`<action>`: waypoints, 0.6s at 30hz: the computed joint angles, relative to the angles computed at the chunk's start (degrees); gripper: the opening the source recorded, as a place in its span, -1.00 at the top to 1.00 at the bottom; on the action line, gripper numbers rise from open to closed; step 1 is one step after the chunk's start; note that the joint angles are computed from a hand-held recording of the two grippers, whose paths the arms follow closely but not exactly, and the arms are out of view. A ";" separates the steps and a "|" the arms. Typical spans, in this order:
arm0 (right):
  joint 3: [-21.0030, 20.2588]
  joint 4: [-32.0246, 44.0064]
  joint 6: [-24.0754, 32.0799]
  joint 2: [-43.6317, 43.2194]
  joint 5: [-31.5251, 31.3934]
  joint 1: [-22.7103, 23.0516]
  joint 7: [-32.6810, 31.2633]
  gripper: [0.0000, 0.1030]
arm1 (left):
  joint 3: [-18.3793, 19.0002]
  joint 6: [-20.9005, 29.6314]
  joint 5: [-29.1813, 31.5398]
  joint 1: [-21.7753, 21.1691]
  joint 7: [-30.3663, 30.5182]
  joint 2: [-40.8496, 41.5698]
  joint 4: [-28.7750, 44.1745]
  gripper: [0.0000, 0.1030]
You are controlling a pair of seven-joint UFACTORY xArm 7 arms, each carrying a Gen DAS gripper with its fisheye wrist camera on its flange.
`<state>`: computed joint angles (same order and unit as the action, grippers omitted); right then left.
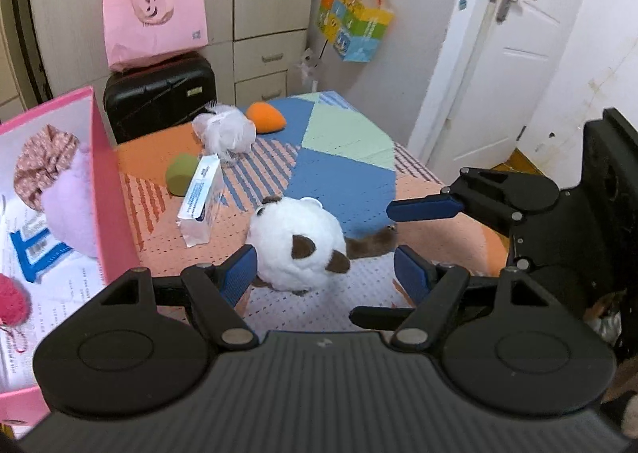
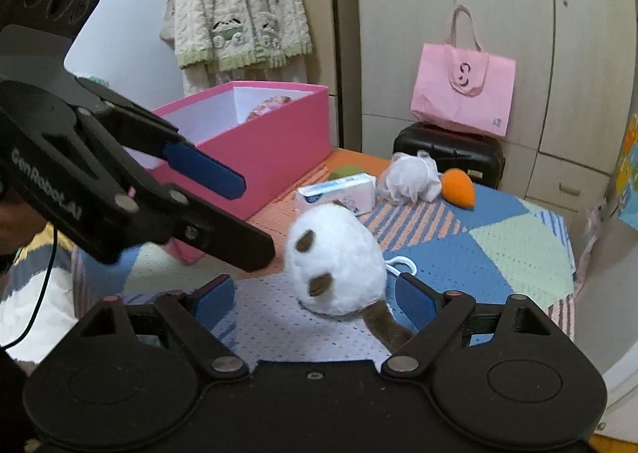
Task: Organize soft objects
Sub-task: 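Close the left tool on the plush dog's body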
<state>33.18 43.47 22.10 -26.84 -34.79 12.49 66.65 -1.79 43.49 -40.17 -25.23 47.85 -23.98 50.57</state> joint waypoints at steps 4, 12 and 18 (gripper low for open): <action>0.57 -1.25 -3.10 1.02 -1.94 -2.34 1.94 -0.75 | -1.70 -4.29 0.04 0.24 -2.24 2.36 -0.08 -0.45; -0.27 0.12 -0.65 5.29 -6.86 -1.73 1.92 -0.75 | -3.27 -9.39 3.68 -0.42 -7.76 5.69 -0.36 -0.45; -0.66 1.48 -3.25 8.85 -11.75 -2.45 5.88 -0.76 | -3.42 -9.52 3.14 -0.69 -10.00 7.56 0.03 -0.43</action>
<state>32.52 44.95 18.85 -17.99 -46.53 10.04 72.53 -5.21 33.97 -37.02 -25.93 37.84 -16.42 50.60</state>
